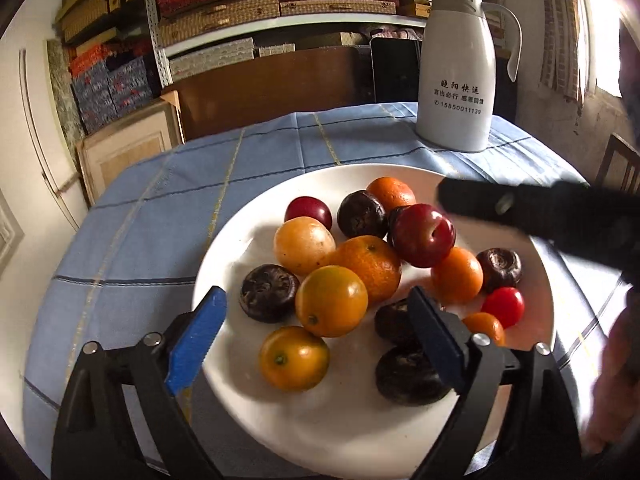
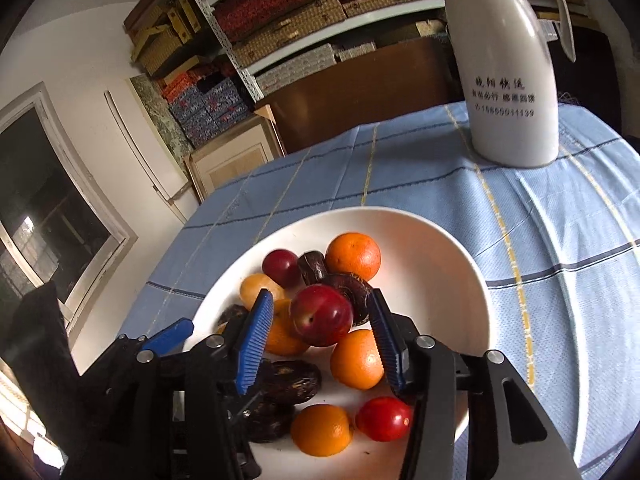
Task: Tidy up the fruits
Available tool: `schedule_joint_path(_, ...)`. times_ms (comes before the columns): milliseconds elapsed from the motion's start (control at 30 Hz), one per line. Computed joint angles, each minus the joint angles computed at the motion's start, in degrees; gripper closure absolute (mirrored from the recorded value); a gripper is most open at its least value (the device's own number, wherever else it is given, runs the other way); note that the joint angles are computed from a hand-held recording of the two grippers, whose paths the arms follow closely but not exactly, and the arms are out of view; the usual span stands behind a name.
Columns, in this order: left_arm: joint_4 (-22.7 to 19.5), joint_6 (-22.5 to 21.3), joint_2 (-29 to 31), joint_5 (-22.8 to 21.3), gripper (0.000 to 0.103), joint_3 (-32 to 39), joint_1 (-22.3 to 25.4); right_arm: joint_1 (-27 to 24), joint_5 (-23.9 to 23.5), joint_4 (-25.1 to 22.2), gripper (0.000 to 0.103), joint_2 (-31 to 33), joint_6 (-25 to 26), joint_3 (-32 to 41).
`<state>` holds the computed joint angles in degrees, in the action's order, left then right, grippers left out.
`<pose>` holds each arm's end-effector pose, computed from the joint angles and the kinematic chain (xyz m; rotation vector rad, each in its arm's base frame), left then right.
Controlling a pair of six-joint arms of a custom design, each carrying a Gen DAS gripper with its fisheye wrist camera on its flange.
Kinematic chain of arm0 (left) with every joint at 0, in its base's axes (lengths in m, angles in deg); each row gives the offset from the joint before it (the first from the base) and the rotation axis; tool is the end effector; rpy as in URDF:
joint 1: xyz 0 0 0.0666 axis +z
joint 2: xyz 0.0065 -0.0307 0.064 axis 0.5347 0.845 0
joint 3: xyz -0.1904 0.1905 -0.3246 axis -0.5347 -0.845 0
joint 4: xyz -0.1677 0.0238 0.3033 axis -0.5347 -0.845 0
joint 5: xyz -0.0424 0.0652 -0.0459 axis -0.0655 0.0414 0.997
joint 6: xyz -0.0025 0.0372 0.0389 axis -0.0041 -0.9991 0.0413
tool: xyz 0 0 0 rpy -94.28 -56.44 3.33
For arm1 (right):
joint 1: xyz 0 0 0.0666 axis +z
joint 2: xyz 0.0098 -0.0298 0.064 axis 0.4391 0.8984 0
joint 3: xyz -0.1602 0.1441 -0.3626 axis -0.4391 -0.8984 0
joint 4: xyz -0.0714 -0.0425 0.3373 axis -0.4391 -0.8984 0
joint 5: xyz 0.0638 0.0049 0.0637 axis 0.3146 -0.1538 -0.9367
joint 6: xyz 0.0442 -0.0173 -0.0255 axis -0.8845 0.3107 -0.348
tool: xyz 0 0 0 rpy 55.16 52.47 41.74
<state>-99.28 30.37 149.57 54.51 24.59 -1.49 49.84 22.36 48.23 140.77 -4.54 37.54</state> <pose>0.4206 -0.2797 0.4259 0.7606 2.1397 -0.1836 0.3527 0.1442 0.4482 0.4468 2.1184 0.3322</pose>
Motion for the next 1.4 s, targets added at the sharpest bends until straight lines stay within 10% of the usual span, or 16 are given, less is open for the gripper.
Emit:
schedule_joint_path(267, 4.2, 1.7, -5.9, -1.5, 0.005, -5.3, 0.1, 10.5, 22.5, -1.0, 0.007, -5.9, 5.5, -0.8)
schedule_joint_path(467, 8.0, 4.7, -11.3, -6.4, 0.005, -11.0, 0.0, 16.9, 34.1, -9.4, 0.004, -7.4, -0.1, -2.3)
schedule_joint_path(833, 9.4, 10.5, -18.8, -4.2, 0.005, -18.4, 2.2, 24.2, 37.1, -22.3, 0.004, -6.5, -16.2, -4.1)
schedule_joint_path(1400, 6.9, 9.9, -18.1, -4.7, 0.005, -17.8, 0.8, 24.0, 33.8, -20.5, 0.004, -6.7, -16.3, -5.0)
